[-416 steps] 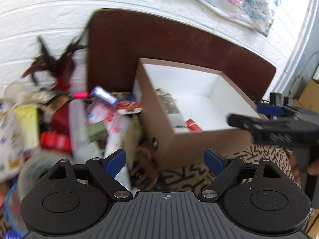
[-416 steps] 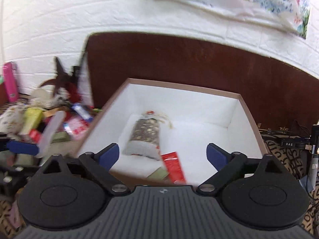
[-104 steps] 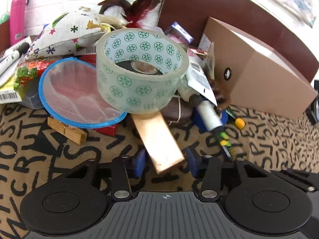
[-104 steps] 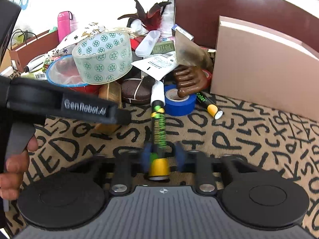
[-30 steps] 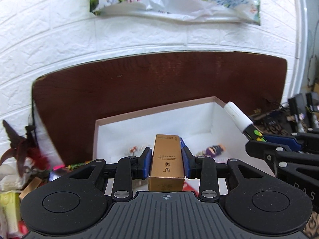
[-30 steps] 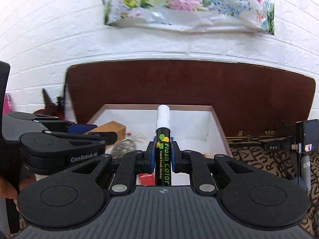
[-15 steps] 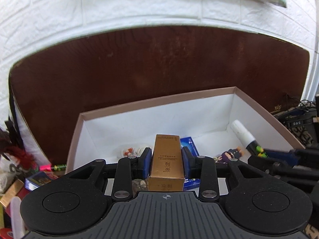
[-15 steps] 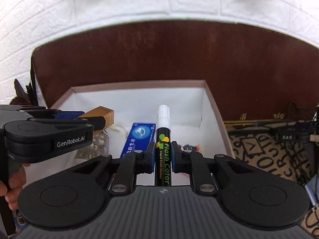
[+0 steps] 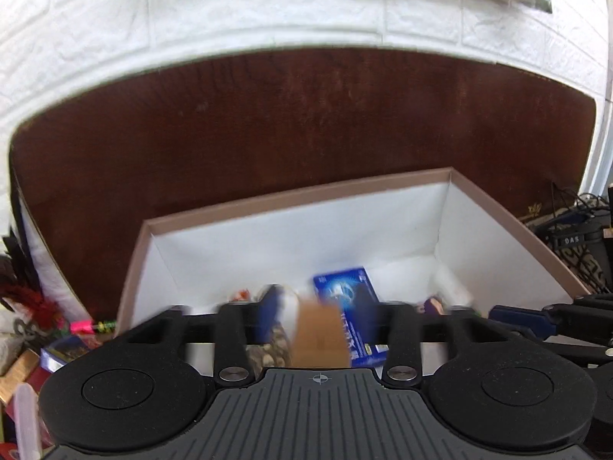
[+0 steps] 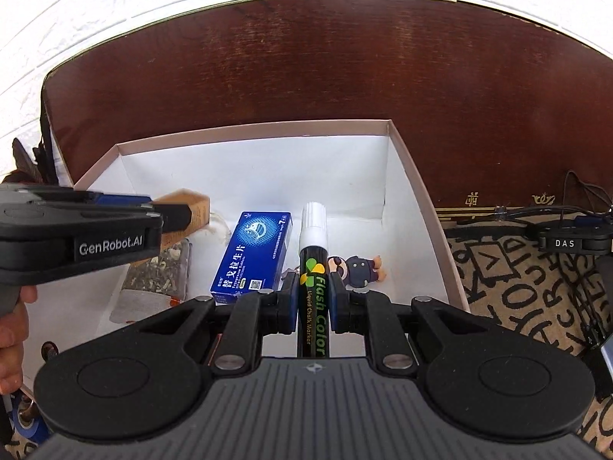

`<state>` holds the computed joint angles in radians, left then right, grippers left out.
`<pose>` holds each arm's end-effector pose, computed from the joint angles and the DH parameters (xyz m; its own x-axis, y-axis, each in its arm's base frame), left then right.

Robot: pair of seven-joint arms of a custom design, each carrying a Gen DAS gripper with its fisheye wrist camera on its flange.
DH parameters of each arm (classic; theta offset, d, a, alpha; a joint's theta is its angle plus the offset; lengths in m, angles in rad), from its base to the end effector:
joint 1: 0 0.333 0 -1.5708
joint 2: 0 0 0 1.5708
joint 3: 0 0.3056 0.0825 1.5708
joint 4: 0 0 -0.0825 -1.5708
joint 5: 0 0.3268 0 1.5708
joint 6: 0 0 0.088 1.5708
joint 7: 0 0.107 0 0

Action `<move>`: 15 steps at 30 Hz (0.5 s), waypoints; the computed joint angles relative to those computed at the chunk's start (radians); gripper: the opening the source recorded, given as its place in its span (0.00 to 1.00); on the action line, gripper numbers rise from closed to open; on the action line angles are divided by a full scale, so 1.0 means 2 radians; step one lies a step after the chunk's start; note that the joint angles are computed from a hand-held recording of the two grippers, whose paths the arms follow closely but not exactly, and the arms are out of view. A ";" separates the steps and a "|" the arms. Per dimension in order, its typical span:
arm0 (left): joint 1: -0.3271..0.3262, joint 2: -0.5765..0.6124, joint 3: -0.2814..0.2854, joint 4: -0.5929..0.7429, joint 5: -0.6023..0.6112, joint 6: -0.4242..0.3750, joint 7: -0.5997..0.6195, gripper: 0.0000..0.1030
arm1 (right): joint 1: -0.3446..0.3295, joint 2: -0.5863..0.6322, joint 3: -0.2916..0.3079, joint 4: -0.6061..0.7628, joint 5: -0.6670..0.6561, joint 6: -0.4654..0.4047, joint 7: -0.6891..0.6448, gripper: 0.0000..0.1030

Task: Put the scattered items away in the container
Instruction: 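Carry both items over the cardboard box and release them inside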

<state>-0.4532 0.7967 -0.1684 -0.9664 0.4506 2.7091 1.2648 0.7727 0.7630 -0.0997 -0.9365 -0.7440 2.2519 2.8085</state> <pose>0.6337 -0.3994 0.5174 -0.4590 -0.8856 -0.0709 -0.4678 0.3088 -0.8281 0.5681 0.4697 0.5018 -0.1584 -0.9843 -0.0777 -0.5929 0.1577 -0.7897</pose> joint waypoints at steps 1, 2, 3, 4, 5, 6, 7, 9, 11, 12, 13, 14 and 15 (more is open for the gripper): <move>-0.006 -0.008 0.014 -0.015 0.012 0.018 -0.018 0.94 | 0.002 -0.003 -0.003 -0.003 -0.004 0.002 0.005 0.36; -0.011 -0.017 0.028 -0.031 0.027 0.036 -0.037 0.94 | 0.005 -0.007 -0.006 -0.010 -0.011 0.007 0.014 0.50; -0.013 -0.023 0.033 -0.041 0.039 0.048 -0.046 0.95 | 0.005 -0.012 -0.007 -0.019 -0.017 0.018 0.020 0.53; -0.010 -0.024 0.028 -0.042 0.044 0.048 -0.039 0.96 | 0.004 -0.012 -0.004 -0.019 -0.018 0.023 0.018 0.59; -0.006 -0.025 0.020 -0.043 0.045 0.045 -0.027 0.96 | 0.004 -0.006 -0.002 -0.008 -0.017 0.016 0.011 0.61; -0.004 -0.027 0.015 -0.044 0.046 0.044 -0.019 0.97 | 0.007 0.003 -0.002 0.007 -0.016 0.005 0.002 0.63; -0.004 -0.029 0.015 -0.048 0.050 0.045 -0.017 0.98 | 0.010 0.009 -0.004 0.018 -0.017 -0.003 -0.005 0.69; -0.007 -0.035 0.021 -0.056 0.060 0.048 -0.020 0.98 | 0.020 0.018 -0.012 0.033 -0.022 -0.017 -0.010 0.84; -0.005 -0.043 0.018 -0.066 0.062 0.047 -0.019 0.98 | 0.029 0.021 -0.018 0.041 -0.028 -0.030 -0.017 0.87; -0.002 -0.048 0.014 -0.072 0.061 0.047 -0.017 0.98 | 0.031 0.021 -0.018 0.043 -0.028 -0.037 -0.022 0.87; 0.000 -0.053 0.013 -0.080 0.062 0.049 -0.018 0.98 | 0.032 0.022 -0.018 0.045 -0.027 -0.041 -0.025 0.87; 0.000 -0.059 0.014 -0.090 0.064 0.051 -0.021 0.98 | 0.033 0.020 -0.018 0.045 -0.027 -0.042 -0.025 0.87; 0.001 -0.065 0.014 -0.099 0.067 0.054 -0.024 0.98 | 0.035 0.014 -0.018 0.037 -0.029 -0.041 -0.021 0.87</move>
